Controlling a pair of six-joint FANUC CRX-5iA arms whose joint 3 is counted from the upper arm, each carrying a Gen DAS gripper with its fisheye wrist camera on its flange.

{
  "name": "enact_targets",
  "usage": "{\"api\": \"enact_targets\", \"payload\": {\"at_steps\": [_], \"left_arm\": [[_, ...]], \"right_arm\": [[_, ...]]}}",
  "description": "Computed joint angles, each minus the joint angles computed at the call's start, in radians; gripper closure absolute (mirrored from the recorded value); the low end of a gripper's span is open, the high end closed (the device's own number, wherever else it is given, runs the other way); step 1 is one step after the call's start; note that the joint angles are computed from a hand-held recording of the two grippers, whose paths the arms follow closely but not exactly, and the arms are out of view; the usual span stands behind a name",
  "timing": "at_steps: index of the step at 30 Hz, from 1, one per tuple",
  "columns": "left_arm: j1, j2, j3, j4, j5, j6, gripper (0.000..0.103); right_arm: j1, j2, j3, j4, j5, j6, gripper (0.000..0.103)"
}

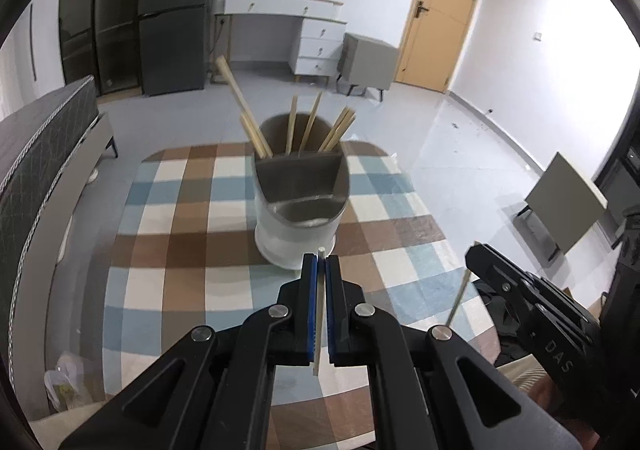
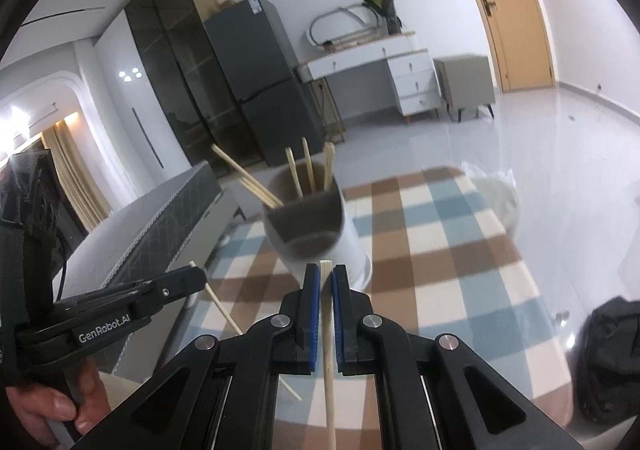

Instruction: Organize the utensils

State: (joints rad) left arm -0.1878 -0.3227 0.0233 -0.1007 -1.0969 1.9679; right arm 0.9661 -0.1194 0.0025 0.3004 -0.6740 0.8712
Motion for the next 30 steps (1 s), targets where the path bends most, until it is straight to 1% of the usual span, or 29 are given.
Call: {"api": "enact_targets", "payload": {"at_steps": [5,13,16,20,23,27,30], "left_arm": [[0.029,-0.008,0.025,0.028,0.0,-0.054,0.103],[0.116,-0.006,0.059,0.135,0.007,-0.148,0.103],[0.154,0.003,0.08,0.177,0.008,-0.175,0.103],[0.194,0.015,0.109,0.206,0.022,-0.181,0.103],[0.218,0.033,0.133,0.224,0.028,-0.179,0.103],[0.263,0.061,0.158,0.276,0.04,-0.186,0.103],[0.281,0.085,0.185,0.291,0.049,-0.192,0.103]], "right_arm": [[-0.002,0.015,0.027,0.022,0.012,-0.011,0.098],[-0.025,0.072,0.123,0.004,0.002,0.02,0.098],[-0.036,0.11,0.186,-0.002,0.009,0.038,0.098],[-0.048,0.159,0.266,-0.008,0.019,0.068,0.098],[-0.061,0.212,0.354,-0.031,0.016,0.099,0.098],[-0.071,0.286,0.456,-0.005,0.019,0.08,0.098],[-0.085,0.345,0.544,-0.027,0.013,0.101,0.098]]}}
